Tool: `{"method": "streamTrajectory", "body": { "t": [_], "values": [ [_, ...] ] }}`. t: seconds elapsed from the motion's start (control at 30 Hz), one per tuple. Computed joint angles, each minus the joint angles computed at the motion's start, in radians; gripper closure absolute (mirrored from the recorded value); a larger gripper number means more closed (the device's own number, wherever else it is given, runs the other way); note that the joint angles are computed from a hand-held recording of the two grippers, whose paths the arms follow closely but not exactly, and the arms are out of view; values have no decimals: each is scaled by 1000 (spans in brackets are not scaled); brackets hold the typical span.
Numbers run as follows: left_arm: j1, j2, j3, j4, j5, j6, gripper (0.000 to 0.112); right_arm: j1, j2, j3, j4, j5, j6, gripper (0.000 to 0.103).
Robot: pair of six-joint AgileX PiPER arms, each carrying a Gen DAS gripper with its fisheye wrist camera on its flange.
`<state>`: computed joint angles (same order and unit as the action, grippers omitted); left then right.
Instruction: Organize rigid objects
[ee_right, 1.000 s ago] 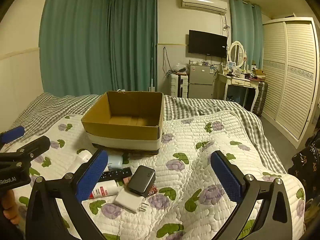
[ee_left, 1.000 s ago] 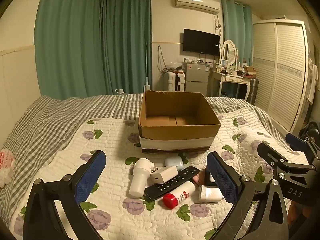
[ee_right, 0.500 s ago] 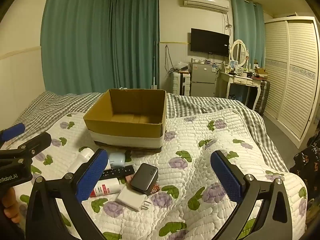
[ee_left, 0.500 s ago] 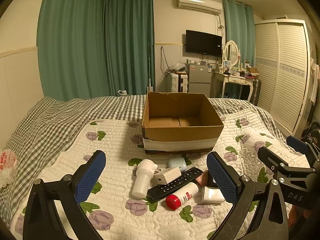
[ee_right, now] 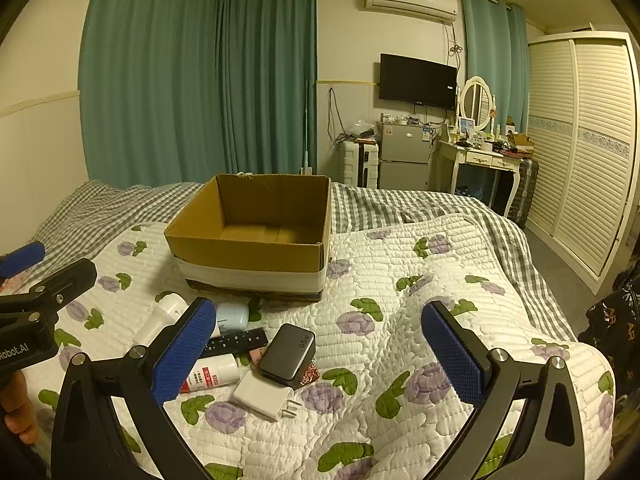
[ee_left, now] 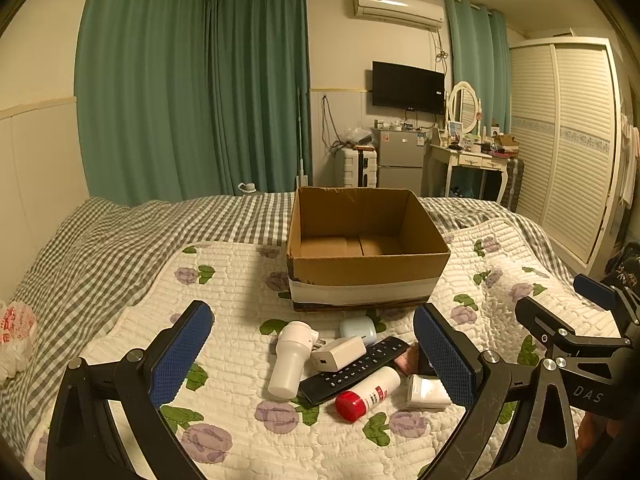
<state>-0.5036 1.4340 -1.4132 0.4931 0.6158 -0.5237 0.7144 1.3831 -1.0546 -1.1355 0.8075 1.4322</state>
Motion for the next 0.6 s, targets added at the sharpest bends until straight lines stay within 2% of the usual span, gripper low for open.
{"method": "streamTrajectory", "body": {
  "t": [0.6],
  "values": [
    [5,2,-7,-7,2,10,9,12,9,-9,14,14,-8,0]
  ]
}}
